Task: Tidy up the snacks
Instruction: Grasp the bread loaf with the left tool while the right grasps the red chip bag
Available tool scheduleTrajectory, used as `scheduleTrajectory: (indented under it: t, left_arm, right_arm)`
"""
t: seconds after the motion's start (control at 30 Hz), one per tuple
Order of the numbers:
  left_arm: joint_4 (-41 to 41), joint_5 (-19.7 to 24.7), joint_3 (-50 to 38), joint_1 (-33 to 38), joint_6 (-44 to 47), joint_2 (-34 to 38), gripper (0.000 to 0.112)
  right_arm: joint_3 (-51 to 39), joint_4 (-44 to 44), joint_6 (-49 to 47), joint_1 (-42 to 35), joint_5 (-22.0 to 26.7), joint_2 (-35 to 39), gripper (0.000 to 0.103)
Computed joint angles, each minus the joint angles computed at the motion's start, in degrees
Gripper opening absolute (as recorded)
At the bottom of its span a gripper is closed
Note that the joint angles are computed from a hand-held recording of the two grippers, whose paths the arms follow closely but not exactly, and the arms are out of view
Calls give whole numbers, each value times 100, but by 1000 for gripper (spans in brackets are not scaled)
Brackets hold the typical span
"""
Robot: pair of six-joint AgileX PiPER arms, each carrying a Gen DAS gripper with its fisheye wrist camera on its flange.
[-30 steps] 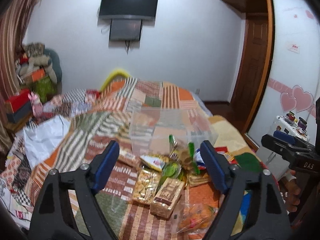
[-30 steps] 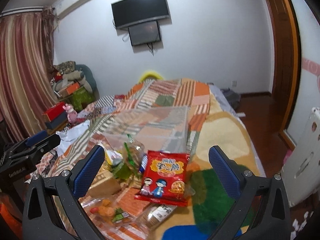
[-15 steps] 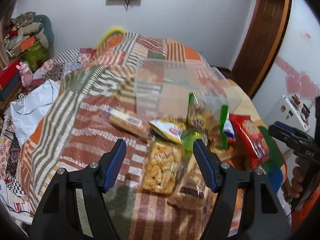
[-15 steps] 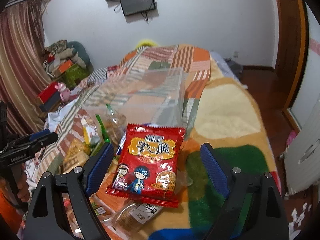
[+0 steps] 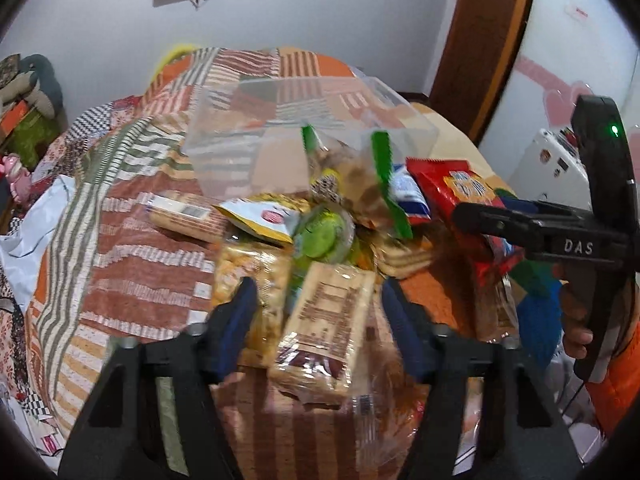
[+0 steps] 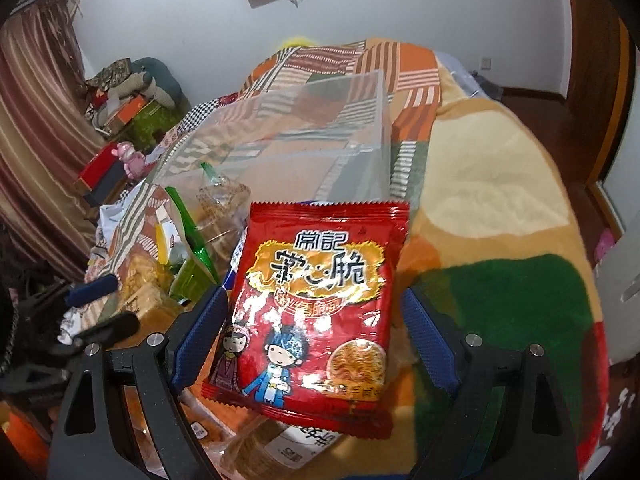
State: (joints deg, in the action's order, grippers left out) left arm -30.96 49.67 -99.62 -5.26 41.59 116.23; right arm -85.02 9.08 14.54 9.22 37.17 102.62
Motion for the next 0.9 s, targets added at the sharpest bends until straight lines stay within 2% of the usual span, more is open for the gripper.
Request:
scheduleTrajectory:
  t: [0.03, 0.17, 0.27, 0.5, 0.67, 0.9]
  left_arm:
    - [8, 77, -56, -7, -10, 55, 46]
    - [4, 54, 14, -27, 22, 78, 40]
    - [-69, 112, 37, 15, 85, 85, 40]
    - [152, 272, -276, -60, -269, 409, 39]
    - [142, -54, -118, -133, -339, 314, 36]
    - [-223, 33, -373, 16, -278, 191, 35]
  right_arm:
    - [-29, 12, -19, 11, 34, 36, 87]
    - [-84, 90, -77, 12, 110, 167, 85]
    - [-35, 3, -26, -3, 80, 135, 76]
    - [203, -186, 114, -31, -117, -104, 65]
    - [346, -434, 325, -21, -248, -286, 64]
    - [355, -586, 423, -43, -337, -499, 64]
